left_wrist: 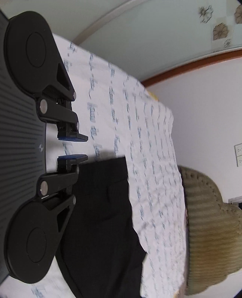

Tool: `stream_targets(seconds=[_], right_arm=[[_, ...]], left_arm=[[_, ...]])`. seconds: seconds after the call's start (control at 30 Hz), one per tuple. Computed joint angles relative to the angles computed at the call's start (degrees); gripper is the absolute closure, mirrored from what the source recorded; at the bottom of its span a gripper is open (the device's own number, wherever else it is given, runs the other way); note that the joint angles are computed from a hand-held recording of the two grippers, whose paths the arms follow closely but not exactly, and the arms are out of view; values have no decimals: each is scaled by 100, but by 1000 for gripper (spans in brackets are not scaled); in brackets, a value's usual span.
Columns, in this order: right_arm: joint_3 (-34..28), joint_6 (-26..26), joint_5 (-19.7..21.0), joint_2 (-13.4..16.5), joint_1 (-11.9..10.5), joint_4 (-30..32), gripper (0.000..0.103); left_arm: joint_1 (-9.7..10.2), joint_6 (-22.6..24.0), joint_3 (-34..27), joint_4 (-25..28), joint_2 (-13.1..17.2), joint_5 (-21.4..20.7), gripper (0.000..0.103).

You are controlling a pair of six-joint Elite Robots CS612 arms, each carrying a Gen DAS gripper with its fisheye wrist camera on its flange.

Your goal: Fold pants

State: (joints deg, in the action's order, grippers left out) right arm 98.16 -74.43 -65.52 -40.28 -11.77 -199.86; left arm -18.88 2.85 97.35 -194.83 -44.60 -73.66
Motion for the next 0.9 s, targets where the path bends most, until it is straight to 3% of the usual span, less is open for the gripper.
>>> stream_targets(seconds=[0.1, 0.2, 0.27, 0.3, 0.33, 0.37, 0.4, 0.47, 0.53, 0.67, 0.83, 0.9], right_arm=[[25, 120, -20, -6, -28, 4, 101], [73, 476, 72, -25, -56, -197, 103], [136, 944, 585, -153, -114, -114, 98], [148, 1167, 832, -200, -121, -115, 96], [141, 1358, 1032, -235, -97, -118, 85], [123, 1453, 1148, -234, -47, -216, 68], [91, 1444, 1263, -184, 16, -462, 61], [7, 1129, 1270, -76, 190, -760, 59], [-125, 788, 1113, 96, 382, -1062, 63], [-398, 250, 539, 400, 676, -1154, 76], [-474, -54, 238, 497, 780, -1075, 78], [-422, -134, 277, 460, 775, -1045, 78]], left_arm=[[-85, 67, -97, 27, 2, -109, 89], [-236, 159, -224, 98, 68, 285, 85], [-226, -156, -266, 378, 34, 199, 70], [-189, -438, -285, 609, -7, 11, 50], [-142, -753, -291, 836, -53, -210, 29], [-94, -1065, -280, 970, -91, -444, 25], [-60, -1281, -248, 1004, -122, -611, 24], [-32, -1546, -170, 1106, -198, -736, 24], [-8, -1780, -108, 1168, -256, -808, 24], [128, -2368, -171, 1623, -292, -1476, 26], [209, -2928, -316, 1990, -202, -1829, 35], [302, -3278, -415, 2145, -127, -2201, 41]])
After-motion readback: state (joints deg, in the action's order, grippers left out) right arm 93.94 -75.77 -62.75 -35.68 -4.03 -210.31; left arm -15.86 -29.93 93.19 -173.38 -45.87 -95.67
